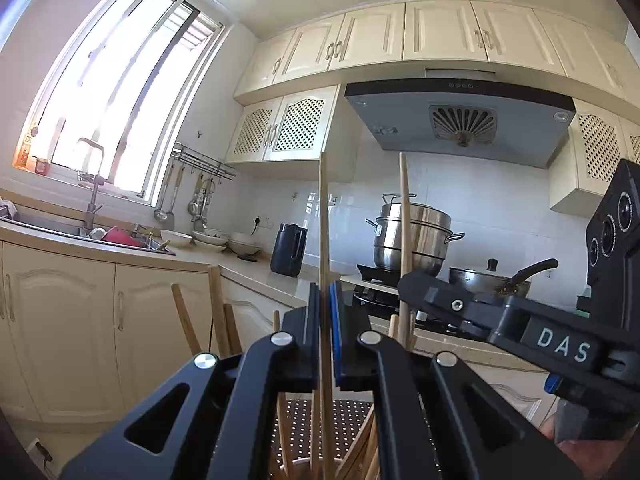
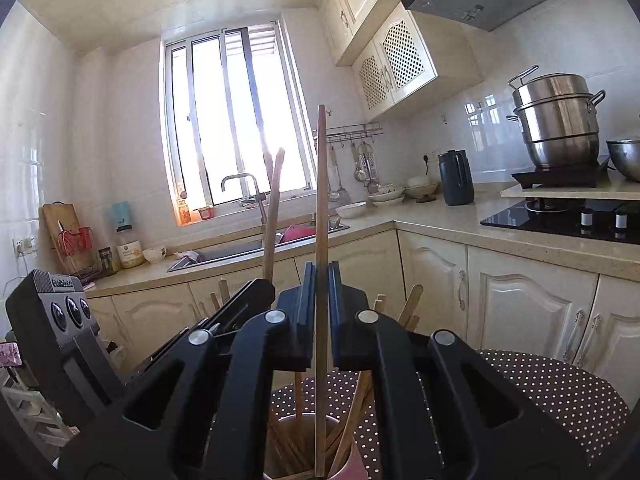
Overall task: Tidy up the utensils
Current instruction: 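Lower the left tool's chopstick into the pink cup and open it while the right tool releases its own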
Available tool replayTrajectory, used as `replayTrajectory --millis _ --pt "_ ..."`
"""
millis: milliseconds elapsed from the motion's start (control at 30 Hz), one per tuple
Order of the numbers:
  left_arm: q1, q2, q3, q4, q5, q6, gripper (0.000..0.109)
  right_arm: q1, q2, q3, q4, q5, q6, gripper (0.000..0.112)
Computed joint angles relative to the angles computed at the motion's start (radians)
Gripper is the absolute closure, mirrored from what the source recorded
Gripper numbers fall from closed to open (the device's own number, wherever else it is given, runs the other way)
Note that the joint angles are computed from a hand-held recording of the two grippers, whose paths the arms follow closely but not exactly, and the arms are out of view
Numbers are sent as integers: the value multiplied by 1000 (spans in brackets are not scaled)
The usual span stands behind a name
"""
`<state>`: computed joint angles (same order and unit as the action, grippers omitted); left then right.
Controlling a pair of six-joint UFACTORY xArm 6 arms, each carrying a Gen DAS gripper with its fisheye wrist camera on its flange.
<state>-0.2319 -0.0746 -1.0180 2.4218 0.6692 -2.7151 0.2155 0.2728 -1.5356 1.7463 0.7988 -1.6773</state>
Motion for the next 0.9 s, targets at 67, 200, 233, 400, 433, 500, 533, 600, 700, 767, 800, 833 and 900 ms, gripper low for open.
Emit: replayTrajectory --millis 67,200,233,400,433,500,533,600,700,767,800,833,900 --pt "-1 12 -4 -3 -1 7 103 -1 6 3 -4 10 -3 106" --pt "-12 19 5 -15 7 34 103 -8 9 15 -20 28 0 106" --pt "-12 19 6 -17 -1 39 103 -11 5 23 -23 33 -1 106" --pt "-22 -1 39 -33 -8 63 103 -30 -23 75 -41 54 -12 106" --pt "-24 -9 50 -35 -12 67 103 -32 -29 85 -52 57 -15 106" --pt "-31 -22 70 -49 -8 83 103 -33 -46 107 -59 47 -36 106" --pt "-33 -30 81 -55 -13 88 103 -35 -50 112 -66 47 -38 106" --pt "-37 -46 101 -67 -22 101 103 -38 -65 134 -80 52 -39 106" --pt "-43 -70 136 -75 -34 113 103 -40 -89 171 -97 51 -50 106" --pt "-51 -80 158 -93 -31 132 103 -38 -98 191 -105 44 -54 106" --pt "-52 -84 166 -103 -37 141 103 -34 -102 201 -111 38 -56 106" --pt "-54 -89 177 -108 -42 142 103 -31 -108 213 -115 30 -59 106" --pt "-53 -98 192 -103 -56 135 103 -24 -116 233 -122 18 -64 106"
